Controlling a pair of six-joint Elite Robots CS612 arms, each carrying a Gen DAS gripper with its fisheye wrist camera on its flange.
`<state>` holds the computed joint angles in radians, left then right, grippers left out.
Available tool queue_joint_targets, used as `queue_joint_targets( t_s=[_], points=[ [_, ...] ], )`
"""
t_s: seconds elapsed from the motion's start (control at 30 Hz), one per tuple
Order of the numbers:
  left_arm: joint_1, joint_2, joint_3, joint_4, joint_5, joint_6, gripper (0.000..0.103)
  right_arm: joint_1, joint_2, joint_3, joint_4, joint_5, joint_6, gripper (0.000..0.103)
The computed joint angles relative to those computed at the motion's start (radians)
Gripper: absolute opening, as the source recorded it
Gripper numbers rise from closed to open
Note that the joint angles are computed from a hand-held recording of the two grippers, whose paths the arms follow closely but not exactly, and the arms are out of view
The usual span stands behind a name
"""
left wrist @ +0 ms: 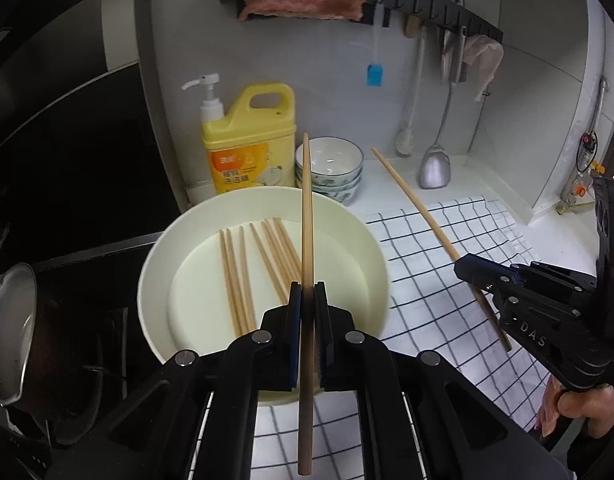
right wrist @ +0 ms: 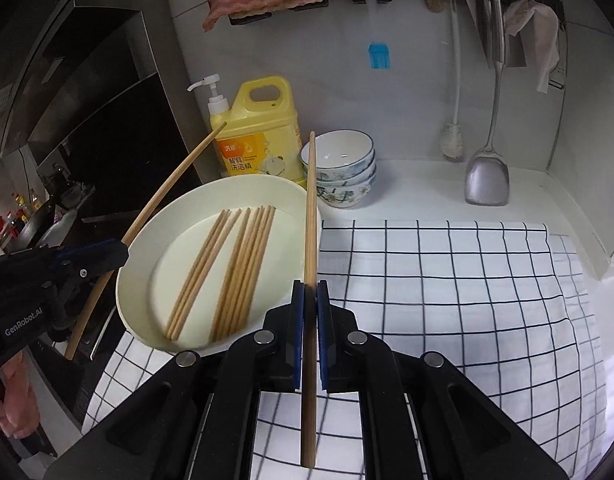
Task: Organize utensils
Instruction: 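Lift and carry both held chopsticks over the white basin, then open the right tool to drop its chopstick while the left tool releases its own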
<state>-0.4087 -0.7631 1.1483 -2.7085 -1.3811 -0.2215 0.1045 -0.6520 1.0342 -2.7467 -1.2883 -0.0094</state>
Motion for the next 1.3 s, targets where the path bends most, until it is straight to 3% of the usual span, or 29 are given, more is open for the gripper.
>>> queue_joint_targets(
  t_s=[0.17,0.27,0.53,0.77,1.1,1.3],
  points=[
    [0.047,0.023,-0.035,0.042,-0.028,0.003,0.007,0.035,0.043,-0.09,0.065,-0.024,0.021,0.006],
    [0.063,0.046,-0.068,0.078,-0.048,-0.019,0.007,0.046,0.08,-0.165,0.136,-0.002,0.042,0.006],
    [0.073,0.093,-0.13,0.151,-0.056,-0.081,0.007,0.064,0.186,-0.371,0.348,0.034,0.01,0.006],
    [0.078,0.14,-0.203,0.243,-0.071,-0.123,0.007,0.069,0.275,-0.542,0.526,0.022,-0.016,0.006],
    [0.079,0.17,-0.245,0.319,-0.061,-0.14,0.007,0.068,0.302,-0.594,0.573,0.002,-0.016,0.006],
    [0.077,0.164,-0.24,0.333,-0.038,-0.149,0.008,0.063,0.291,-0.575,0.562,-0.012,-0.012,0.007]
  ],
)
